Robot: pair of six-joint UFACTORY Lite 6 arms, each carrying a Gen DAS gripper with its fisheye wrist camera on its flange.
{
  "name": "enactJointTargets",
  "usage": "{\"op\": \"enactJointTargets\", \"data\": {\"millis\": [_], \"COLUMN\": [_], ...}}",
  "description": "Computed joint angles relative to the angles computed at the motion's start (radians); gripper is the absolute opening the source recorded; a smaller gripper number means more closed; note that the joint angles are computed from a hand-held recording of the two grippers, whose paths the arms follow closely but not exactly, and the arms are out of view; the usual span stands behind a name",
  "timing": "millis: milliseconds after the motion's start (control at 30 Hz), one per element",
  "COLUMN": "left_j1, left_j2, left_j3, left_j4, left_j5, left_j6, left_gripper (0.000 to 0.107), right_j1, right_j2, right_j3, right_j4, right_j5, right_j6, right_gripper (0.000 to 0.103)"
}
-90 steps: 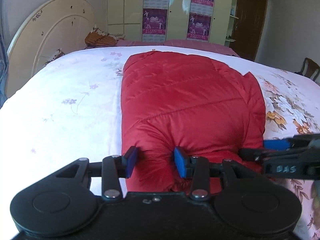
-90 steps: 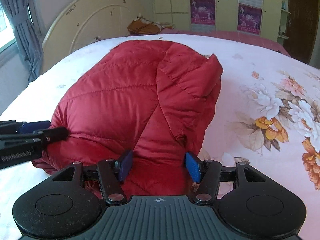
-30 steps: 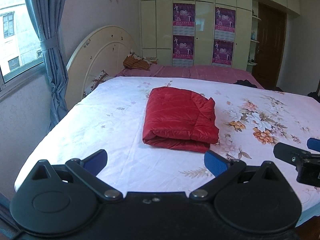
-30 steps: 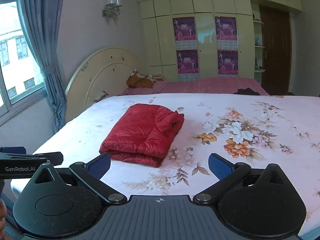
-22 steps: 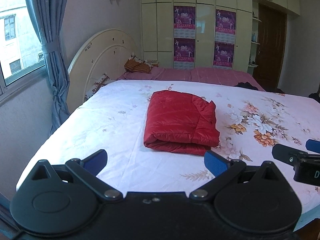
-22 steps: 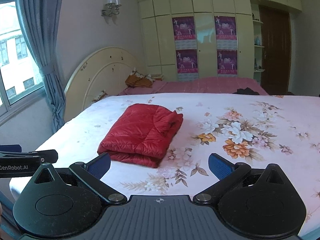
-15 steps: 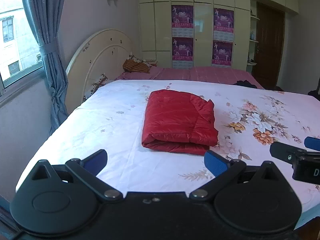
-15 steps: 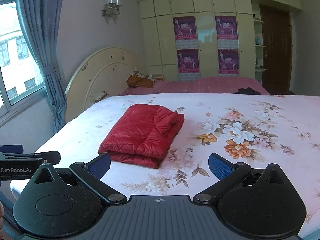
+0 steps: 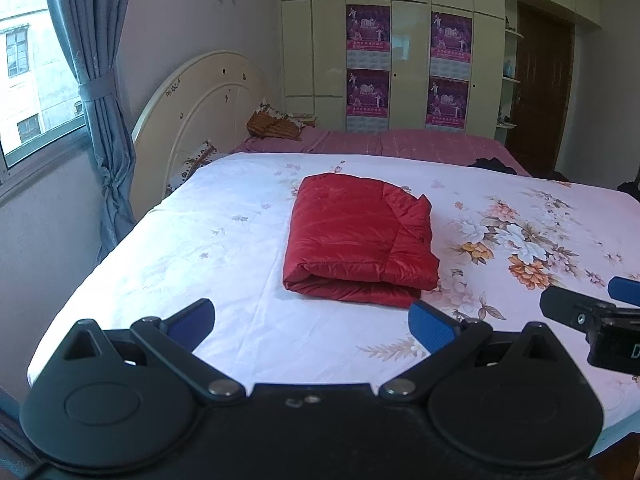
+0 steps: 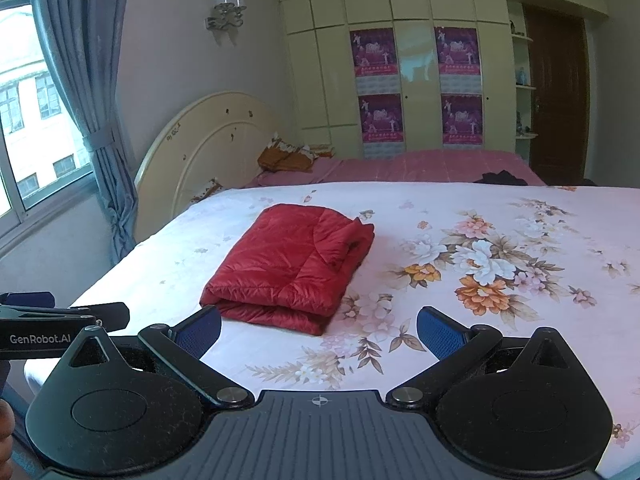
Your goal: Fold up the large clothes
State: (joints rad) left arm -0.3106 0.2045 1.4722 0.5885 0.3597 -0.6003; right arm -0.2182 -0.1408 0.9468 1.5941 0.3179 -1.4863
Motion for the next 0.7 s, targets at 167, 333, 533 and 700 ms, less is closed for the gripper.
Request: {"op": "enactJointTargets", "data": {"millis": [167, 333, 533, 700], "left_j1": [0.0, 0.002, 0.004, 0.019], "left_j2": [0.002, 0.005, 0.016, 0.057], "left_j3": [0.002, 0.004, 0.016, 0.062], "left_j4": [0.0, 0.005, -0.008, -0.057], "left_j5": [-0.001, -0.002, 0.0, 0.008], "left_j6": [0.0, 0.0, 0.013, 0.065], "left_gripper": [0.103, 0.103, 0.103, 0.103], "right_j1": [0.012, 0.016, 0.013, 0.009], "right_j2": [0.018, 0.021, 0.05, 0.095], "right_j3": [0.013, 0.014, 0.033, 0.067], "right_j4": [0.004, 0.016, 0.022, 0.023], "right_j5": [-0.01, -0.015, -0.008, 0.004], "right_j6": [-0.002, -0.01, -0.017, -0.023], "right_gripper": [0.103, 0.103, 0.103, 0.103]}}
